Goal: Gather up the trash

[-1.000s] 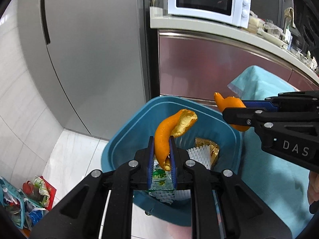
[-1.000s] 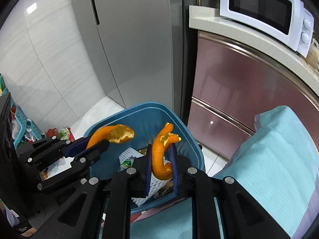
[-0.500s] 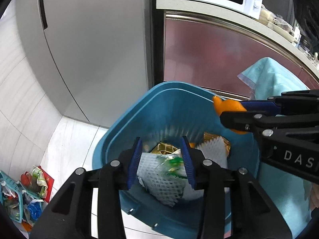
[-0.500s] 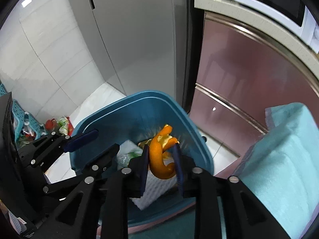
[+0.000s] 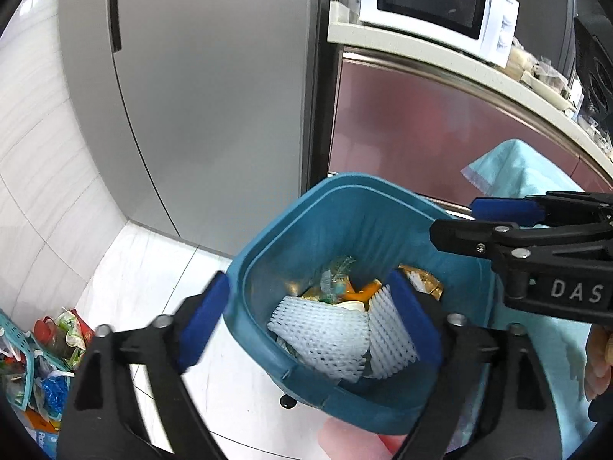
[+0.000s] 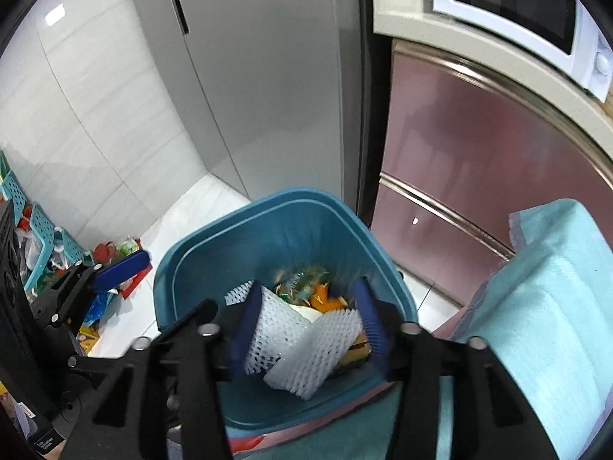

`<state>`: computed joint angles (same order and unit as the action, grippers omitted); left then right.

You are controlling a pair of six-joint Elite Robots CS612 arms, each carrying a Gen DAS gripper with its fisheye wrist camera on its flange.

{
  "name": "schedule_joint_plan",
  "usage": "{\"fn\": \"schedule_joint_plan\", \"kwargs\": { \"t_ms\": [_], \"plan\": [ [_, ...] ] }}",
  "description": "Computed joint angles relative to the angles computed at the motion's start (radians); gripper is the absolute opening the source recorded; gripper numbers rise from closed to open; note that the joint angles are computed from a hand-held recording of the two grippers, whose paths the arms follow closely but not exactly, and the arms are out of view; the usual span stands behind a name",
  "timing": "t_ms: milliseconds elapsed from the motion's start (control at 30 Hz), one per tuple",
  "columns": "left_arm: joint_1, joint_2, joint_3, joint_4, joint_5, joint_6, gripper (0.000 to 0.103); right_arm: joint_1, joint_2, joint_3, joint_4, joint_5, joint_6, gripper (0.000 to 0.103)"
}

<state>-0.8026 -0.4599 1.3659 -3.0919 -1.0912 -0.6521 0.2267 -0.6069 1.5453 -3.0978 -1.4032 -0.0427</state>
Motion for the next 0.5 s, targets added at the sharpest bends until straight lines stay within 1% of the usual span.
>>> {"fn": "schedule_joint_plan", "kwargs": {
  "t_ms": [33,67,133,233,300,367,500],
  "plan": [
    [-0.002,-0.003,0.005,-0.007,0.006,-0.003,0.095,-0.001,-0.004,0.006,-0.013,-0.001,0.002,0.061],
    [-0.006,-0.008,0.013,-0.016,0.019,-0.010,0.097,-0.002,-0.009,0.018,-0.035,-0.004,0.005,0.069],
    [-0.009,-0.020,0.032,-0.032,0.028,-0.015,0.097,-0.005,-0.021,0.042,-0.082,-0.013,0.010,0.073],
    [-0.017,-0.039,0.057,-0.040,0.047,-0.034,0.097,-0.010,-0.035,0.073,-0.139,-0.034,0.010,0.087],
    [-0.024,-0.049,0.070,-0.056,0.057,-0.036,0.097,-0.014,-0.047,0.104,-0.194,-0.057,0.012,0.088],
    [-0.035,-0.059,0.080,-0.063,0.075,-0.036,0.097,-0.022,-0.061,0.137,-0.247,-0.068,0.020,0.093],
    [-0.058,-0.081,0.110,-0.096,0.093,-0.032,0.097,-0.037,-0.085,0.203,-0.344,-0.091,0.033,0.096]
  ]
}}
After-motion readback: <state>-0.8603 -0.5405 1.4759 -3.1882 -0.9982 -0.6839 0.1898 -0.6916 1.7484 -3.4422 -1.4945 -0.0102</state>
